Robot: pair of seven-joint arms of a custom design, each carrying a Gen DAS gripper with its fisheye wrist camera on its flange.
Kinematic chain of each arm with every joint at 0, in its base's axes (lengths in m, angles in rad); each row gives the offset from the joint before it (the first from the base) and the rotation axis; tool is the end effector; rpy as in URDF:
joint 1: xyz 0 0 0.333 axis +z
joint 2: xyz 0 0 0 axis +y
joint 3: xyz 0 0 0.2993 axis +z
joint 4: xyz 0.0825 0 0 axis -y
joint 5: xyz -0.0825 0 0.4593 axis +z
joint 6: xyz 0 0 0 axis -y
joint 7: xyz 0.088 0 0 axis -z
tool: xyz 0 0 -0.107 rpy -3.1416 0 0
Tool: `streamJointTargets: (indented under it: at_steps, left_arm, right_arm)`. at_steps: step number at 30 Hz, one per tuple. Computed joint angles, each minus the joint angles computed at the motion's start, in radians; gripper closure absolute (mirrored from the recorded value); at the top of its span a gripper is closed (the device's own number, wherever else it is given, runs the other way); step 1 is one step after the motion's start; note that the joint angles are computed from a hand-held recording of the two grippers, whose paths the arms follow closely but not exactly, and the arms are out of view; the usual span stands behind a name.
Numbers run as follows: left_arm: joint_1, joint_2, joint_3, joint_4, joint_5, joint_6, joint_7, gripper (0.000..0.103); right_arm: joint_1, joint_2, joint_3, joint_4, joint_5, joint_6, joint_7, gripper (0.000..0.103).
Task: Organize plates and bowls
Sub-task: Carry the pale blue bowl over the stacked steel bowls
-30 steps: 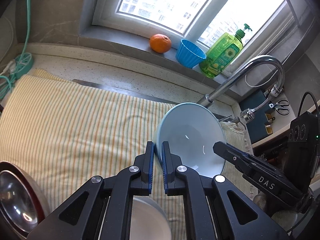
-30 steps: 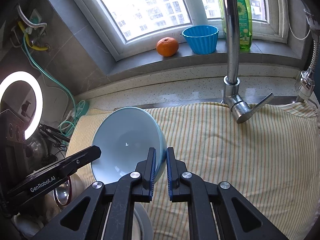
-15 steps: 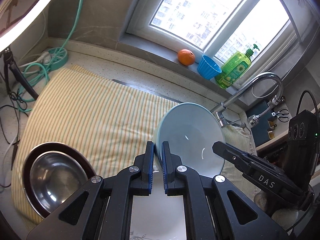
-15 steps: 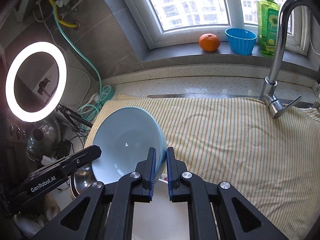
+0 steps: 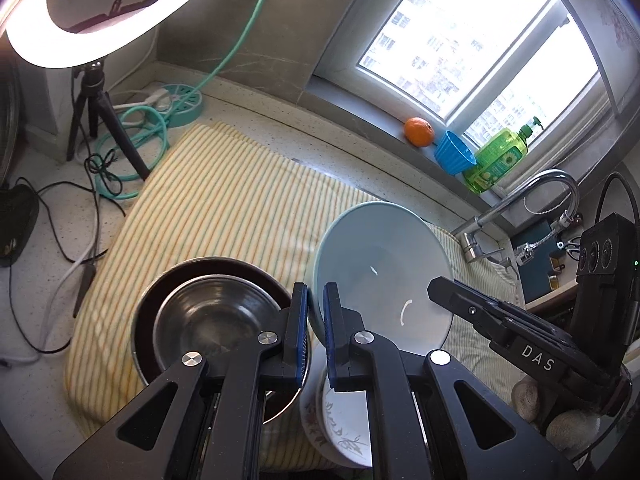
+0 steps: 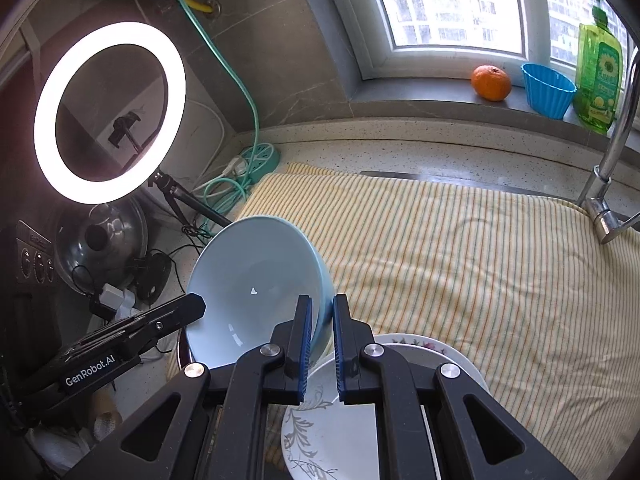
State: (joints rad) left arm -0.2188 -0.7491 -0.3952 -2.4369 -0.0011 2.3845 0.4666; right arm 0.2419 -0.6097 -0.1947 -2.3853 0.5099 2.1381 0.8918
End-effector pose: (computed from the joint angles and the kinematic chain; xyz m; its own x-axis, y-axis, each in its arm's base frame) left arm 0.3748 -0.2905 0.5835 0.3314 -0.8502 0.4090 -0.6994 -0.5123 -0.4984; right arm 0.4846 0.0370 0.5462 0.5644 -0.7736 -0.2880 -0.7580 -0.3476 -0.5519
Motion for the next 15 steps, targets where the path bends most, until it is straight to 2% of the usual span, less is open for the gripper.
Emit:
streamJointTargets:
  at_steps: [15]
  left_arm:
    - [-0.023, -0.181, 0.024, -0.142, -0.047, -0.088, -0.025, 0.097]
  right_arm:
    - [0.057, -0.03, 0.048, -0.062, -0.023, -0.011, 0.038, 0.094]
